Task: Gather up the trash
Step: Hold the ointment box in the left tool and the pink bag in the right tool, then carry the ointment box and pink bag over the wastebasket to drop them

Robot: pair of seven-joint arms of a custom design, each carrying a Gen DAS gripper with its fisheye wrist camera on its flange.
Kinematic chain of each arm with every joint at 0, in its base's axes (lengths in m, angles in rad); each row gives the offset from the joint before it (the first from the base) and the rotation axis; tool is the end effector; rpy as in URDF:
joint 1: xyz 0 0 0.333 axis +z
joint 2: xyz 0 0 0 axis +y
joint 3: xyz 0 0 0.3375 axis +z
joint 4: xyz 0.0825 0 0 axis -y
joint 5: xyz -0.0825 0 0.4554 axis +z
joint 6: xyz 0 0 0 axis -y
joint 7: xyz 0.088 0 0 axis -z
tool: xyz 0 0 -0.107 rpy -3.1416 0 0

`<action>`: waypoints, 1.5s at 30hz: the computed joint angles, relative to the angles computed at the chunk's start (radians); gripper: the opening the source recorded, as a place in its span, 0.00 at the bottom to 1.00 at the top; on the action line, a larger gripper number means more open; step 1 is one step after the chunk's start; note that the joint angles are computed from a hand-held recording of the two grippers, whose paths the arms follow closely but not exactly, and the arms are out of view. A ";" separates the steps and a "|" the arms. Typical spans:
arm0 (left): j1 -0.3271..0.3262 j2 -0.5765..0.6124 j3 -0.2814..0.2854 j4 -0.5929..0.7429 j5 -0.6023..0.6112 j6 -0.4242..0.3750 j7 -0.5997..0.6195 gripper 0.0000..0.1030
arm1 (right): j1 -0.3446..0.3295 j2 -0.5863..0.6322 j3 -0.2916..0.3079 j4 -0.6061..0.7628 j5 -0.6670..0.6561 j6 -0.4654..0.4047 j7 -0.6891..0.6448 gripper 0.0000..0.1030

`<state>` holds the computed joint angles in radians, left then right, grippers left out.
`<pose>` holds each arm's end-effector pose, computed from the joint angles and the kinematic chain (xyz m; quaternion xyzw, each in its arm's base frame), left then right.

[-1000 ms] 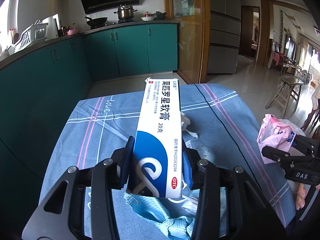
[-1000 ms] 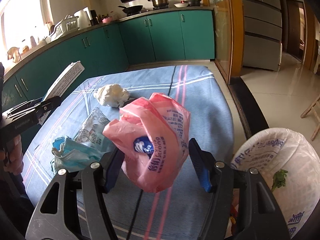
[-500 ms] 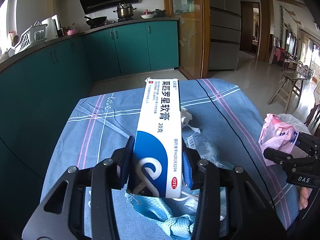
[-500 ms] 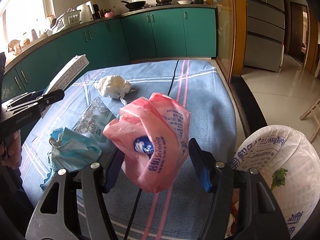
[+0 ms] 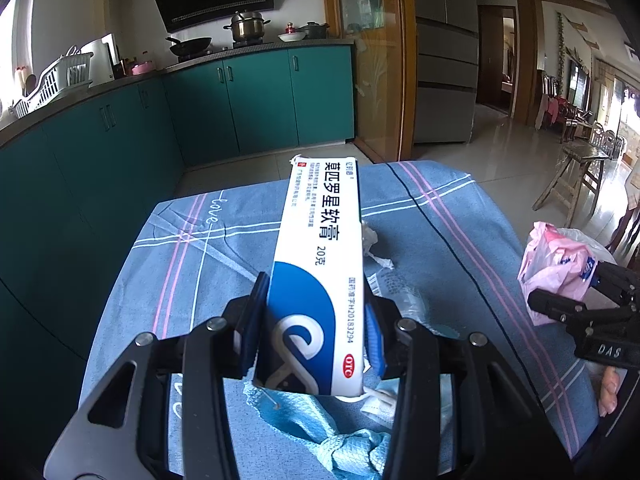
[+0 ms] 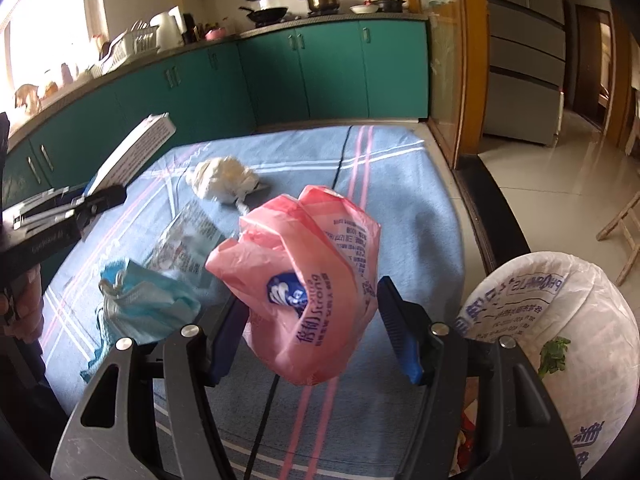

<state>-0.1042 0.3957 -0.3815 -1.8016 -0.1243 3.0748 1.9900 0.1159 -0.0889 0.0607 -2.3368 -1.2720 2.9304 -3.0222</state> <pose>0.6915 -0.3148 0.4284 -0.3835 0.8114 -0.3765 0.2297 0.5470 0.1596 0.3925 -0.5277 0.7425 -0.2708 0.3111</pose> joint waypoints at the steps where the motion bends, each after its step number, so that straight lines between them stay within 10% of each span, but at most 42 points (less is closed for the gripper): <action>1: 0.001 -0.001 -0.002 -0.002 0.002 0.001 0.003 0.42 | -0.001 -0.002 -0.002 -0.004 0.006 0.000 -0.003 0.62; 23: -0.019 -0.008 0.026 -0.014 0.049 0.013 -0.042 0.42 | -0.023 -0.066 0.002 -0.050 -0.072 -0.021 0.102 0.62; 37: 0.432 0.042 -0.546 -0.081 -0.156 0.025 0.320 0.42 | -0.164 -0.394 0.043 -0.352 -0.053 -0.139 0.326 0.62; 41: 0.482 0.073 -0.659 -0.071 -0.206 -0.047 0.412 0.42 | -0.235 -0.511 0.058 -0.465 -0.013 -0.107 0.412 0.62; 45: 0.407 0.082 -0.646 -0.053 -0.227 -0.136 0.450 0.42 | -0.265 -0.535 0.062 -0.506 0.077 -0.085 0.362 0.63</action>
